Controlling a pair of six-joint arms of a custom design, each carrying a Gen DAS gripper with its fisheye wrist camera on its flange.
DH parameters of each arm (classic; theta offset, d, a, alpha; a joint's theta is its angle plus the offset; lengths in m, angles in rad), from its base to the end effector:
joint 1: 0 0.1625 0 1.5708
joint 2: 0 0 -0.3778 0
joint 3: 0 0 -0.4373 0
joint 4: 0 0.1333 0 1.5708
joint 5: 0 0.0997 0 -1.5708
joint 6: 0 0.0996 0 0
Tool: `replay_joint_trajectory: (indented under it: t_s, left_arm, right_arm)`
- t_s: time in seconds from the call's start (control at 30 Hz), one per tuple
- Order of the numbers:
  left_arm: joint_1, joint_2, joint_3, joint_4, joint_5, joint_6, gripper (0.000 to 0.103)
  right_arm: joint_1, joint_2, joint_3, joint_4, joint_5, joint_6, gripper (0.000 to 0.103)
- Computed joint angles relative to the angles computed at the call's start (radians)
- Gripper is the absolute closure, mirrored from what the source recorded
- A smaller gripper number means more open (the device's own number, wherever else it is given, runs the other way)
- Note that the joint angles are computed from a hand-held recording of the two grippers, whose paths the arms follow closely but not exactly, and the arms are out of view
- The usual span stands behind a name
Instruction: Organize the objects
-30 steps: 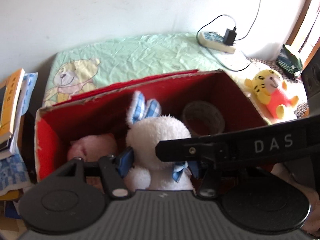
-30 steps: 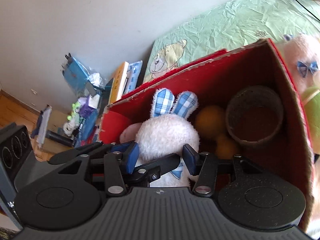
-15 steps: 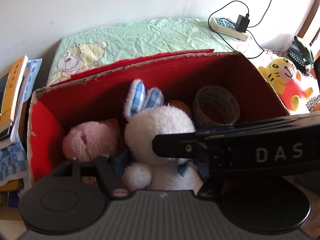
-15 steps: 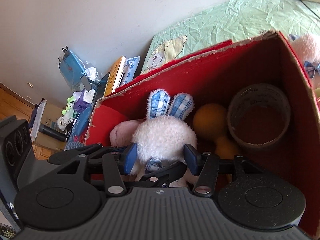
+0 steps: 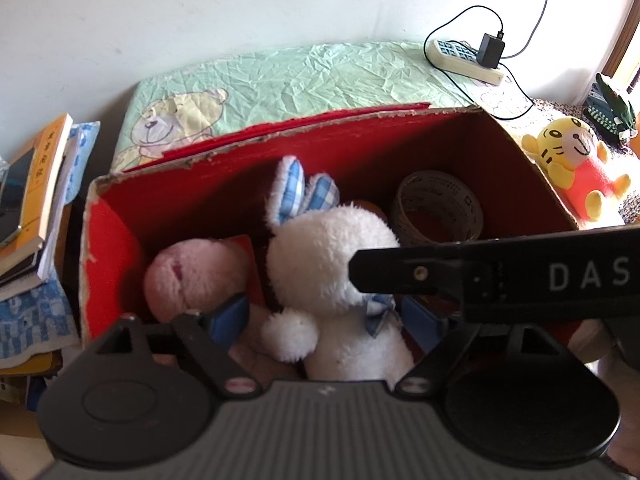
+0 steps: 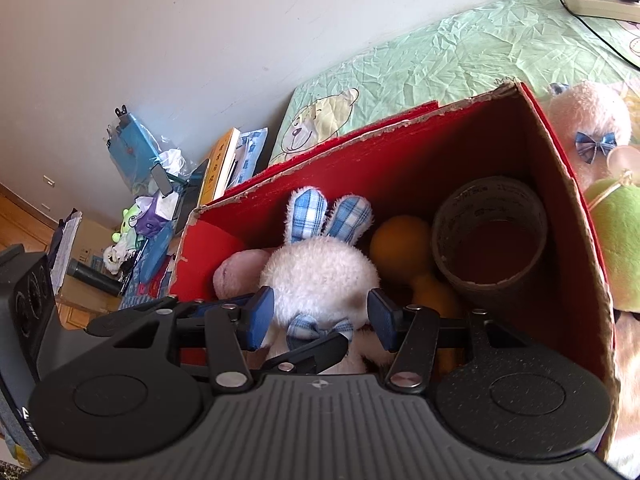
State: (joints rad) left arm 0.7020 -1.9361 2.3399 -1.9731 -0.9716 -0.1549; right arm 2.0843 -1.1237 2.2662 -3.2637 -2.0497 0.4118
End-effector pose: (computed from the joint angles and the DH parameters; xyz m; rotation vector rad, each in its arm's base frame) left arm -0.1577 -0.3815 0.2612 0.9060 2.4276 -0.3903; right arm 0.3100 -0.3718 0.0822 -0.0502 -2.7919 1.0074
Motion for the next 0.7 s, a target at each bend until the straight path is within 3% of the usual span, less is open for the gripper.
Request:
replay_joint_trajectory:
  t_s: [0.7]
  left_arm:
    - [-0.073, -0.110, 0.045, 0.139, 0.061, -0.125, 0.014]
  right_arm:
    - [0.084, 0.012, 0.028, -0.015, -0.095, 0.062, 0.047]
